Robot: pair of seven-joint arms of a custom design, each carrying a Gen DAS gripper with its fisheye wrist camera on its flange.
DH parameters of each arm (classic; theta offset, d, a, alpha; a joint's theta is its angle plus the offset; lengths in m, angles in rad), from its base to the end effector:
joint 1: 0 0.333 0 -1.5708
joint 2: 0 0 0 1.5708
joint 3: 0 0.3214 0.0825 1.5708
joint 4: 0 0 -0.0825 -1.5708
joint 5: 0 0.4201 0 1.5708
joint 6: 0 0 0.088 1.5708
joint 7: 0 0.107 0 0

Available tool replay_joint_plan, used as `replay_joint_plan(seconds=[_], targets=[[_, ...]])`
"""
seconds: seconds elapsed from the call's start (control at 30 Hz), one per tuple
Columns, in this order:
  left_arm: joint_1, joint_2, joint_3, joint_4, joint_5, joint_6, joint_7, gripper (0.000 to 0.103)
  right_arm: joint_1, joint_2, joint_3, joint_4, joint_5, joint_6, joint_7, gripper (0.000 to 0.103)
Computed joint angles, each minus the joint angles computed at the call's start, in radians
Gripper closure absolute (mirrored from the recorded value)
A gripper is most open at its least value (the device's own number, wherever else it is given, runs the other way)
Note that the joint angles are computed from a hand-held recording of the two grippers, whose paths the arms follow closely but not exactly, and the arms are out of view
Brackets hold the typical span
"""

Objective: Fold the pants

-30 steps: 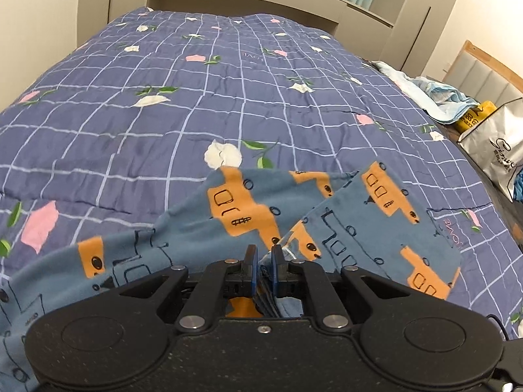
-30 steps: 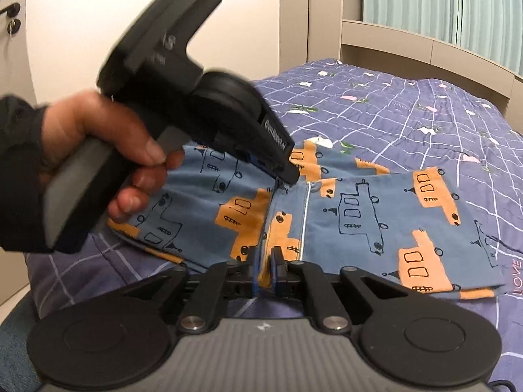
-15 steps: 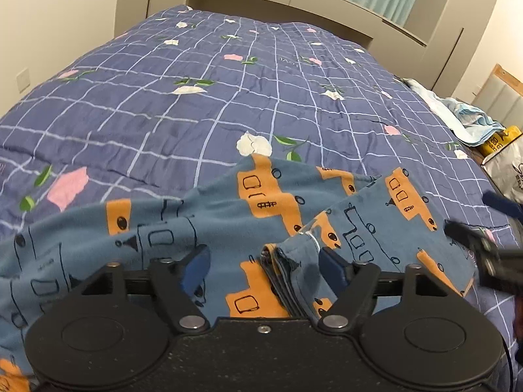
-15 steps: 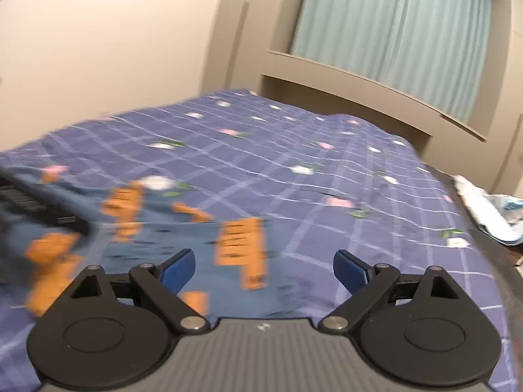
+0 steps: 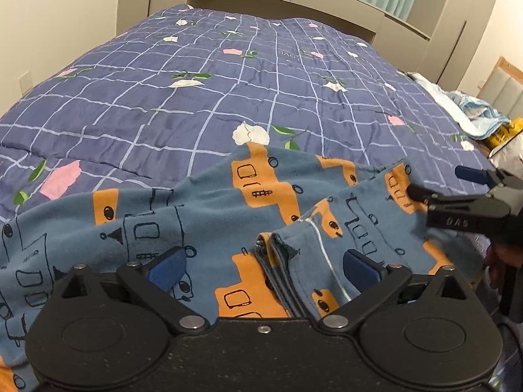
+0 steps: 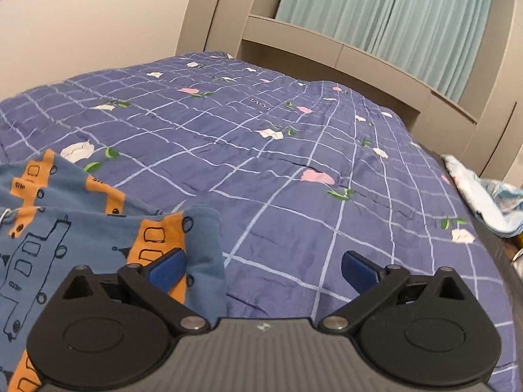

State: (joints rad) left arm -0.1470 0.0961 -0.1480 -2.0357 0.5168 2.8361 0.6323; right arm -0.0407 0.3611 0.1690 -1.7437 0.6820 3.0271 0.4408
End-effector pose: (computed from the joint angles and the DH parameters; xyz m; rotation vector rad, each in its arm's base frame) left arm 0.6105 -0.2099 0.4621 -2.0175 1.6308 -0.8517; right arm 0.7250 0.0306 0.4531 -2.0547 1.1164 -0.8955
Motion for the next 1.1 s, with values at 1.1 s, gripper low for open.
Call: replay_joint_plan(seconds=[1.1], targets=[[0.121, -0.591, -0.158, -0.505, 0.487, -0.231, -0.862, 0.001, 0.162, -0.467, -0.009, -0.448, 0.805, -0.102, -0.7, 0.0]])
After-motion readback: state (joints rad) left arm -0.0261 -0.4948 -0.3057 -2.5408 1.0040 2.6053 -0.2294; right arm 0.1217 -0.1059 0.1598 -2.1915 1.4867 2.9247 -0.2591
